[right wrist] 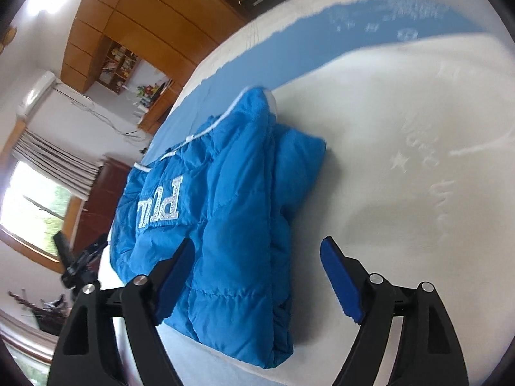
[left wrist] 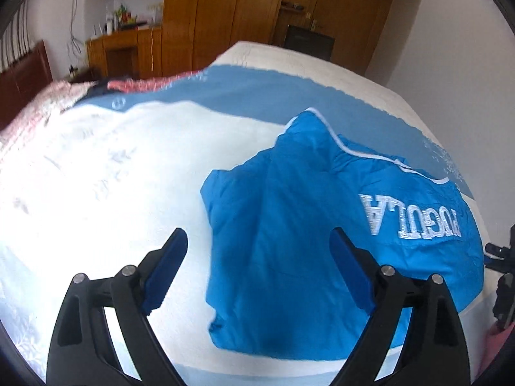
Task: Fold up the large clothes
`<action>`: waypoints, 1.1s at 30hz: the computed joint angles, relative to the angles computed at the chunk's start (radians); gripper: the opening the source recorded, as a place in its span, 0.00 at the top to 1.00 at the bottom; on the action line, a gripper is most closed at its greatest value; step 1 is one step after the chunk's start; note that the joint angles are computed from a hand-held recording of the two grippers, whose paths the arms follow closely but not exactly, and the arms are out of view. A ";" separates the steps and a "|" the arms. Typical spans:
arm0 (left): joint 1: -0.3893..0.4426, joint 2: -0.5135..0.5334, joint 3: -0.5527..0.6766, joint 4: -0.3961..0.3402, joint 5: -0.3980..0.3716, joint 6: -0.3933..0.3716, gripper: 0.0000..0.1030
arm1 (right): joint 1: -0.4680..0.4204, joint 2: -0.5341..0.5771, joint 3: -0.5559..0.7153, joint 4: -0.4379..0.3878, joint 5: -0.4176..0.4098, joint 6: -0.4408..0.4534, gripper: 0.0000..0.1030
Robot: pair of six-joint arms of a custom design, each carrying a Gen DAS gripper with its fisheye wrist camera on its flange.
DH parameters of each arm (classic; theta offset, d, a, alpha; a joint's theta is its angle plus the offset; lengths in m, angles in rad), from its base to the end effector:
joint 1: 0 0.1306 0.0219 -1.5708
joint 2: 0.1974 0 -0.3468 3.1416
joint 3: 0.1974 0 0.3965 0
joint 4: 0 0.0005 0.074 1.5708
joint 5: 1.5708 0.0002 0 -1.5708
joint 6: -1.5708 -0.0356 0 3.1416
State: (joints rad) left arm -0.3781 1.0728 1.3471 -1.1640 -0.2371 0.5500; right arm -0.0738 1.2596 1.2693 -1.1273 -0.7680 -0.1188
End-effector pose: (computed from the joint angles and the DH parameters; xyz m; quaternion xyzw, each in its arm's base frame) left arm 0.3459 -0.1290 0.4848 -0.1197 0.9291 -0.0488 0.3465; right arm 0.4231 -0.0070 0.3894 0.0031 0.9074 0.3696 0.2000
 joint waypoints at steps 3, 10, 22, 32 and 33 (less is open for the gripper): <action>0.047 0.014 -0.021 0.008 0.069 0.001 0.13 | -0.004 0.027 0.004 -0.016 -0.021 0.004 0.21; 0.145 0.002 -0.100 0.110 0.300 0.027 0.10 | -0.010 0.073 0.030 -0.042 -0.081 0.037 0.18; 0.143 0.072 -0.081 0.163 0.445 0.017 0.22 | 0.078 0.166 0.109 -0.003 -0.053 0.033 0.35; 0.047 0.021 -0.047 0.138 0.262 0.005 0.73 | 0.100 0.079 0.082 0.044 -0.045 0.009 0.80; 0.039 0.013 -0.043 0.133 0.253 0.006 0.74 | 0.099 0.061 0.081 0.041 -0.051 0.010 0.81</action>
